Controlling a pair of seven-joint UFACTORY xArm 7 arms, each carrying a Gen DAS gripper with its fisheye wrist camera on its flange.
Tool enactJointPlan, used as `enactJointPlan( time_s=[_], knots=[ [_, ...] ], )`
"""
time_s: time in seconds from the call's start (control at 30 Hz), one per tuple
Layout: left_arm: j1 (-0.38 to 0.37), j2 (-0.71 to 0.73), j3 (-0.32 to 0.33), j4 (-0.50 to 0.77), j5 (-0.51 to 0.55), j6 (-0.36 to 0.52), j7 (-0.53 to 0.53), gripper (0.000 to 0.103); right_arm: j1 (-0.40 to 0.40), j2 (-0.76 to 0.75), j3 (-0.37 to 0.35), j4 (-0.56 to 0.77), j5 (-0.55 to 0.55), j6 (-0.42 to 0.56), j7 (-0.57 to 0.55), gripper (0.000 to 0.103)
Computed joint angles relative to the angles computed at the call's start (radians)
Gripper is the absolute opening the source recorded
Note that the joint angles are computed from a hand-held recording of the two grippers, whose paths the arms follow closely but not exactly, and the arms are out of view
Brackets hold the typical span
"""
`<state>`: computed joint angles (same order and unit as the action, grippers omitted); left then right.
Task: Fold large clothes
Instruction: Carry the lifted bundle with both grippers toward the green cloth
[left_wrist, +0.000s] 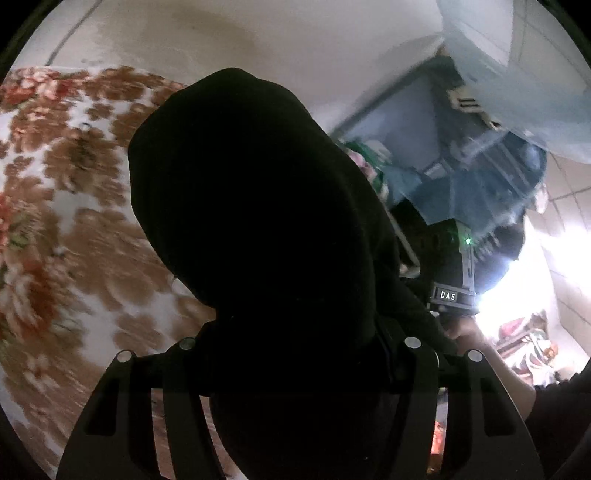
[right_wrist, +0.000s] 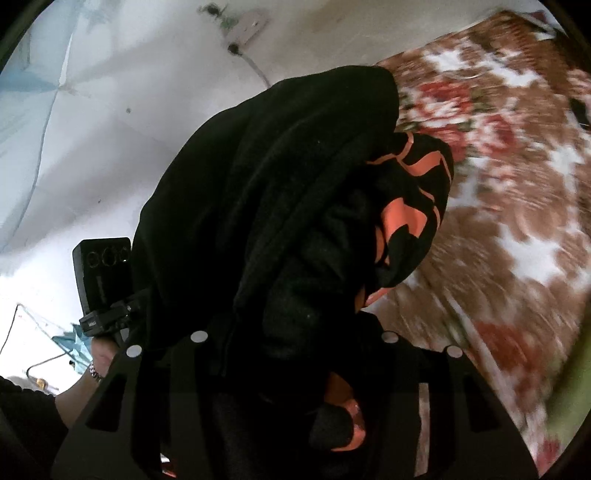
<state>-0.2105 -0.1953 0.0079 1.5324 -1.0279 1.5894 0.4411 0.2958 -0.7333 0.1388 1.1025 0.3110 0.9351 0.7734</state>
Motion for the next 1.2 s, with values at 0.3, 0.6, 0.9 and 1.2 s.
enactJointPlan(
  time_s=[0.3, 0.6, 0.9, 1.2],
  knots=[
    [-0.205, -0.024, -0.183, 0.045, -0.030, -0.138, -0.155, 0.060, -0.111, -0.383, -0.053, 0.105, -0.105, 0.486, 0.161, 0.047],
    [-0.500, 0.257, -0.408, 0.182, 0.061, -0.519, -0.296, 0.060, -0.174, -0.582, -0.336, 0.220, -0.262, 0.910, -0.066, 0.047],
    [-0.685, 0.675, -0.470, 0.529, 0.296, -0.569, -0.347, 0.060, -0.290, -0.743, -0.592, 0.072, -0.418, 0.982, -0.266, 0.047],
    [-0.712, 0.840, -0.471, 0.626, 0.385, -0.454, -0.229, 0.060, -0.497, -0.928, -0.744, -0.150, -0.487, 1.012, -0.297, 0.046]
  ],
)
